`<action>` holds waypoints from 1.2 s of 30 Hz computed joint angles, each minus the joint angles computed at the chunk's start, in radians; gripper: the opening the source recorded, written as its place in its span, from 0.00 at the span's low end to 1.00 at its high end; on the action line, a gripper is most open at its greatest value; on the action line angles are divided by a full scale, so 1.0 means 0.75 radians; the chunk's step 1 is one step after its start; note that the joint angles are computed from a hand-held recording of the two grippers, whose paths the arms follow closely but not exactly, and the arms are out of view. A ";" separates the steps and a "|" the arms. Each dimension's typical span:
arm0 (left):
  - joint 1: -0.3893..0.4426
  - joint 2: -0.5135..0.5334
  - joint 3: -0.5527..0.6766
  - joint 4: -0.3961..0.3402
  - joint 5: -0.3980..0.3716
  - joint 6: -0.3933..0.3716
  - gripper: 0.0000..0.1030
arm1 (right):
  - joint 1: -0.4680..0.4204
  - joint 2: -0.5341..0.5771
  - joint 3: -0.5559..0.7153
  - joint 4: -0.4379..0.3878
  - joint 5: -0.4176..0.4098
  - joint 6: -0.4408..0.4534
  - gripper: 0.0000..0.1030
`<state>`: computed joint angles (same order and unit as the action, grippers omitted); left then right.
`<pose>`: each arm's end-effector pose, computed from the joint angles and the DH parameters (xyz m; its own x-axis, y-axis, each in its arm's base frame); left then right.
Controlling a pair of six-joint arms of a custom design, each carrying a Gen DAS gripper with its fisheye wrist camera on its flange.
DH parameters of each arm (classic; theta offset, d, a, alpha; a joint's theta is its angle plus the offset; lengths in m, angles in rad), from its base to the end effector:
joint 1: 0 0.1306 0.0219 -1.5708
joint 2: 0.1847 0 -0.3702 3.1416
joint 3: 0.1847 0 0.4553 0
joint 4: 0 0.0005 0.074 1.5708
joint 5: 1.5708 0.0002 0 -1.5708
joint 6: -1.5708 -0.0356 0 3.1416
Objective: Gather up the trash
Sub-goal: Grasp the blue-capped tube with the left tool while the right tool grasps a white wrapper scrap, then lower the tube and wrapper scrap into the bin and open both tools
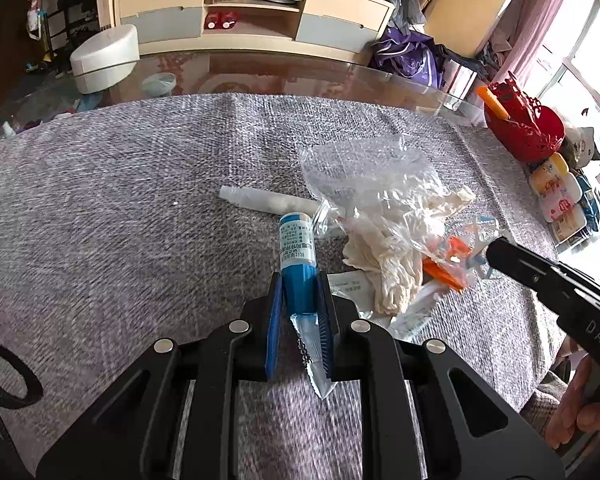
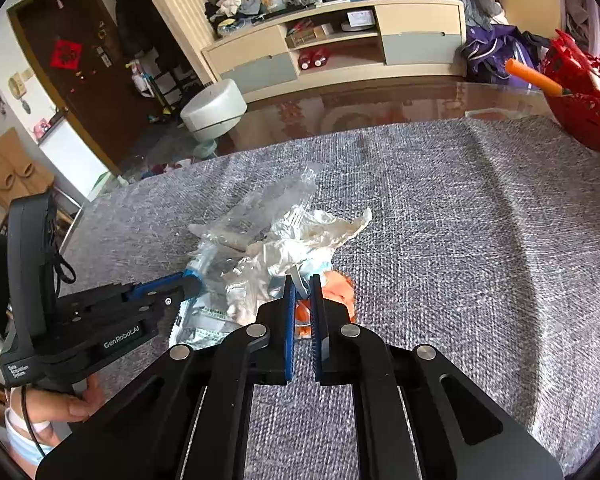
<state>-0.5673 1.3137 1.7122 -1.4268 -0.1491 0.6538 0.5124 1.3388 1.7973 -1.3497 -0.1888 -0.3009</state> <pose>0.3998 -0.2490 0.5829 -0.8572 -0.1670 -0.4872 -0.0688 0.9746 -0.2130 0.4162 0.2412 0.6170 -0.8207 -0.1276 -0.5570 -0.3572 0.8754 0.3257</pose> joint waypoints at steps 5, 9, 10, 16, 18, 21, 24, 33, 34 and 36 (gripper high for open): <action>-0.050 -0.043 0.032 -0.052 -0.066 0.037 0.15 | 0.015 -0.044 0.014 -0.014 0.018 -0.006 0.08; -0.105 -0.095 0.053 -0.088 -0.128 0.076 0.15 | 0.043 -0.088 0.028 -0.035 0.035 -0.004 0.08; -0.120 -0.096 0.066 -0.097 -0.142 0.088 0.15 | 0.052 -0.105 0.025 -0.039 0.040 -0.004 0.08; -0.251 -0.155 0.095 -0.172 -0.235 0.179 0.15 | 0.110 -0.187 0.008 -0.071 0.078 -0.015 0.08; -0.315 -0.184 0.089 -0.199 -0.276 0.221 0.15 | 0.135 -0.220 -0.003 -0.090 0.105 -0.018 0.08; -0.404 -0.232 0.057 -0.227 -0.320 0.289 0.15 | 0.173 -0.260 -0.021 -0.121 0.143 -0.021 0.08; -0.503 -0.279 0.009 -0.245 -0.351 0.379 0.15 | 0.206 -0.310 -0.064 -0.136 0.151 -0.032 0.08; -0.746 -0.381 -0.168 -0.313 -0.376 0.617 0.15 | 0.330 -0.489 -0.310 -0.172 0.174 -0.107 0.08; -0.767 -0.396 -0.199 -0.309 -0.368 0.649 0.15 | 0.342 -0.505 -0.338 -0.174 0.169 -0.117 0.08; -0.798 -0.412 -0.242 -0.302 -0.361 0.692 0.15 | 0.374 -0.530 -0.383 -0.182 0.177 -0.134 0.08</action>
